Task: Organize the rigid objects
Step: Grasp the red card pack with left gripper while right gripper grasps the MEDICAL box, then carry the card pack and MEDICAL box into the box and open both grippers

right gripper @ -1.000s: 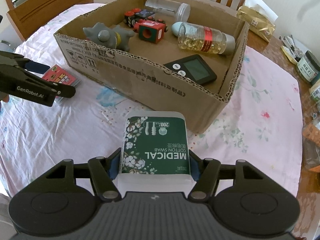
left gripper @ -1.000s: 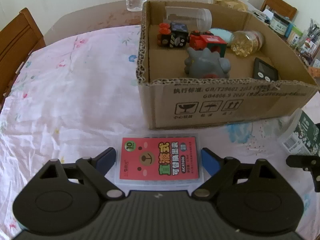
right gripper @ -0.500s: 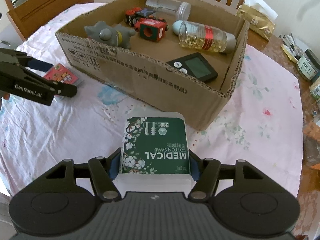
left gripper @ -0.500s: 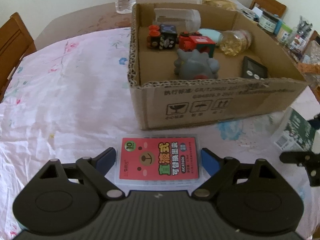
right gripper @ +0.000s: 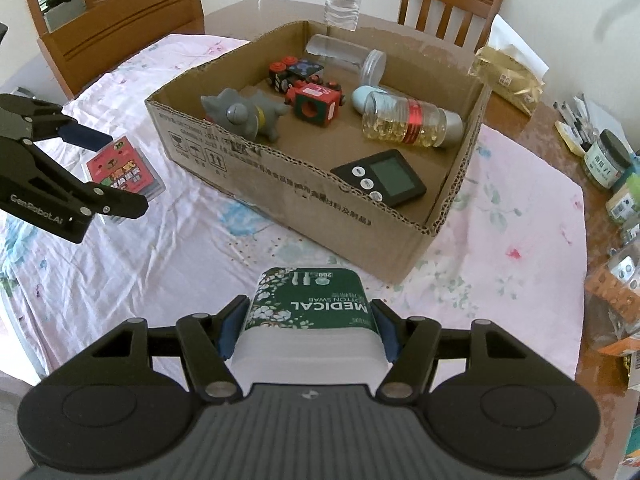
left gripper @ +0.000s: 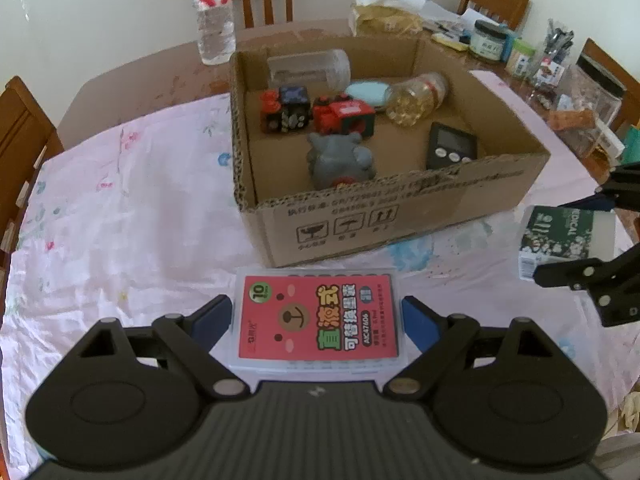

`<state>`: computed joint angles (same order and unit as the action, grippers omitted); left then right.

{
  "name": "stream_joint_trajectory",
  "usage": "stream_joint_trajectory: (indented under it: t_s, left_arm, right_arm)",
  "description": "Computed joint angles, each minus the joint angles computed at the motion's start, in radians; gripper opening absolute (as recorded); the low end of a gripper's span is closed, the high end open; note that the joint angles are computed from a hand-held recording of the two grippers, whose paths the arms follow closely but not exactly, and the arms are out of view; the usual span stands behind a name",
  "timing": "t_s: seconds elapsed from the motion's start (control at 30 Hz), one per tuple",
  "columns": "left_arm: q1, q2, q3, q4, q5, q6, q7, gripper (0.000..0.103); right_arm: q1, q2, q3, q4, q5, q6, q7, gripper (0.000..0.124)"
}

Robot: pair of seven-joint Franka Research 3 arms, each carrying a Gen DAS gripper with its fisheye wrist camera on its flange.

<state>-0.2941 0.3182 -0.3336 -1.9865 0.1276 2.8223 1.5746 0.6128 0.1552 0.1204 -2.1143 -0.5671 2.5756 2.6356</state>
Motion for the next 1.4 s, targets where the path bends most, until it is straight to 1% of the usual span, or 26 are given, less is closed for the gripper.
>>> stream_joint_trajectory:
  t_s: [0.13,0.27,0.4,0.6,0.67,0.8,0.93,1.03,1.1,1.2,1.27,1.4]
  left_arm:
    - [0.000,0.003,-0.002,-0.004,-0.003,0.002,-0.005,0.090]
    - [0.003,0.001,-0.008,-0.014,-0.009,-0.001,0.003,0.090]
    - [0.005,0.000,-0.009,-0.016,-0.015,-0.003,0.005,0.090]
    - [0.004,-0.005,-0.005,-0.014,-0.011,-0.008,0.007,0.090]
    - [0.006,-0.009,-0.008,-0.012,-0.015,-0.018,0.014,0.090]
    - [0.024,-0.027,-0.030,-0.005,-0.058,-0.047,0.064,0.090]
    - [0.026,-0.055,-0.032,-0.008,-0.089,-0.052,0.107,0.090]
    - [0.017,-0.068,-0.021,-0.004,-0.090,-0.046,0.117,0.090]
    - [0.015,-0.072,-0.017,0.000,-0.093,-0.036,0.122,0.090]
    - [0.010,-0.071,-0.009,0.006,-0.091,-0.021,0.117,0.090]
    - [0.008,-0.070,-0.003,0.012,-0.085,-0.017,0.109,0.090]
    - [0.003,-0.070,0.012,0.017,-0.054,0.004,0.086,0.090]
  right_arm:
    - [-0.002,0.021,0.004,0.003,0.044,-0.015,-0.022,0.070]
    - [-0.005,0.033,0.003,-0.021,0.114,0.007,-0.037,0.070]
    - [0.005,0.045,-0.006,-0.026,0.132,0.011,-0.032,0.070]
    - [0.020,0.042,-0.014,-0.021,0.111,0.004,-0.035,0.069]
    - [0.024,0.041,-0.012,-0.009,0.100,-0.013,-0.045,0.069]
    - [0.024,0.012,-0.012,-0.005,0.060,-0.018,-0.046,0.069]
    - [0.014,-0.021,-0.009,0.011,-0.016,-0.020,-0.037,0.069]
    - [-0.001,-0.030,-0.008,0.043,-0.080,-0.026,-0.035,0.069]
    - [-0.015,-0.022,-0.011,0.068,-0.112,-0.012,-0.042,0.069]
    - [-0.033,0.022,-0.025,0.129,-0.132,0.008,-0.075,0.069]
    - [-0.036,0.067,-0.038,0.182,-0.129,0.008,-0.103,0.069]
    - [-0.041,0.159,-0.069,0.269,-0.051,0.026,-0.180,0.069]
